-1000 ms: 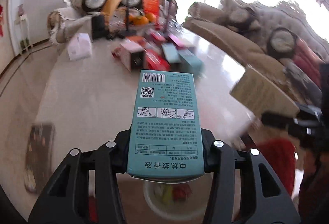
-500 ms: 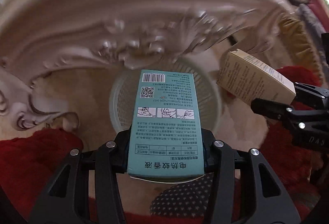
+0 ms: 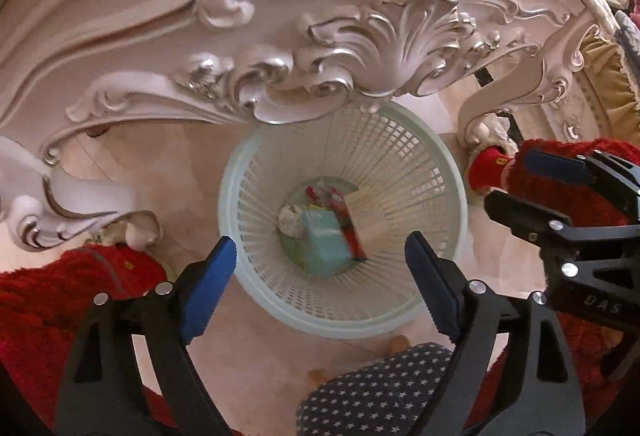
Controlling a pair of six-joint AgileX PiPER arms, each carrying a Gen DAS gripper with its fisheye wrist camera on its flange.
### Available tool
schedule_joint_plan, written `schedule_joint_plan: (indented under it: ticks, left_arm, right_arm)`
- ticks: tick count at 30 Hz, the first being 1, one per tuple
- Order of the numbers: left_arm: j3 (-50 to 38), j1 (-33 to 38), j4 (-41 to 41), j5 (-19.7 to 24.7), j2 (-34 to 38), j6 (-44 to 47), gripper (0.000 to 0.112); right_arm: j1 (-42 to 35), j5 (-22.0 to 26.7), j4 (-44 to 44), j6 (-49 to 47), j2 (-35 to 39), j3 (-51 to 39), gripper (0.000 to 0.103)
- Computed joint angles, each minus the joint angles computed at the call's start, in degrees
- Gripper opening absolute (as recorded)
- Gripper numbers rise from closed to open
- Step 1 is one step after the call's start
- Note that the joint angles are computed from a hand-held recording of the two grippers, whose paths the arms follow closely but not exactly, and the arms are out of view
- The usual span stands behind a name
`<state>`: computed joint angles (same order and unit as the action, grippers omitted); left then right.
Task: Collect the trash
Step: 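Lower both tools over the wastebasket and open them to drop both boxes, then grasp the pink box with the left tool while the right tool grasps the teal bear-print box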
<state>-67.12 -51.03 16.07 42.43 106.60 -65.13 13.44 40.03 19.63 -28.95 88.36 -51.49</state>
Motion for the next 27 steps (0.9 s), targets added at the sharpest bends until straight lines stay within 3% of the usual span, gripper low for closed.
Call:
schedule_joint_plan:
  ticks: [7, 13, 18, 23, 27]
  left_arm:
    - [-1.1, -1.5, 1.0, 3.3, -1.9, -0.2, 0.084]
    - [-0.8, -2.8, -1.5, 7.9, -12.9, 3.8, 0.084]
    - [-9.4, -1.2, 9.5, 16.6, -17.2, 1.2, 0.084]
    - [-25.8, 10.6, 13.0, 20.3, -9.8, 6.9, 0.084]
    - [-48.6, 20.1, 9.0, 24.1, 3.8, 13.2, 0.084]
  right_arm:
    - [-1.8, 1.9, 1.4, -2.0, -1.7, -0.4, 0.062]
    - [-8.1, 12.6, 10.8, -12.2, -11.1, -3.5, 0.063]
    - [-12.4, 11.9, 14.9, -13.1, -10.5, -13.7, 0.063]
    - [-9.8, 6.1, 12.9, -6.0, 0.4, -28.2, 0.063]
    - [-6.8, 5.2, 8.6, 0.0, 10.4, -41.5, 0.063]
